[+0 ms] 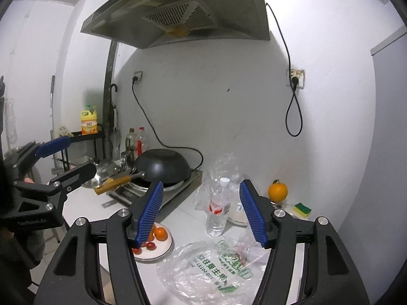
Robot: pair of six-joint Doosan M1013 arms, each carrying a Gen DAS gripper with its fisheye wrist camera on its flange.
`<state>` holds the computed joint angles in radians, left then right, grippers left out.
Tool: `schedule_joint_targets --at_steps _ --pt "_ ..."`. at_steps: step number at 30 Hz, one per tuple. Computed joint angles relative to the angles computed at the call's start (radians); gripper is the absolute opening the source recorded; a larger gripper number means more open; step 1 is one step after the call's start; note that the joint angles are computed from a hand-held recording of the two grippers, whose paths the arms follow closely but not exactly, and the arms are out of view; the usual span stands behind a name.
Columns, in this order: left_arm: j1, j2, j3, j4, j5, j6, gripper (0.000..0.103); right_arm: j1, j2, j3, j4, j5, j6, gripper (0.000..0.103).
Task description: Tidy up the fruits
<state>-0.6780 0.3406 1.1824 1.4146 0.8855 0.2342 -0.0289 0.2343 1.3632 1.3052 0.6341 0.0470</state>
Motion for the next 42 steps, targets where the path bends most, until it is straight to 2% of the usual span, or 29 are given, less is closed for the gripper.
schedule_joint_targets --at_steps 21,42 --pt "0.004 0.019 -0.027 0.042 0.002 -0.005 0.091 0.000 0.012 -0.019 0.041 -0.046 0.000 0.067" --pt "0.018 0.021 -0.030 0.021 -0.013 0.010 0.091 0.008 0.023 -0.036 -0.013 -0.041 0.034 0.067"
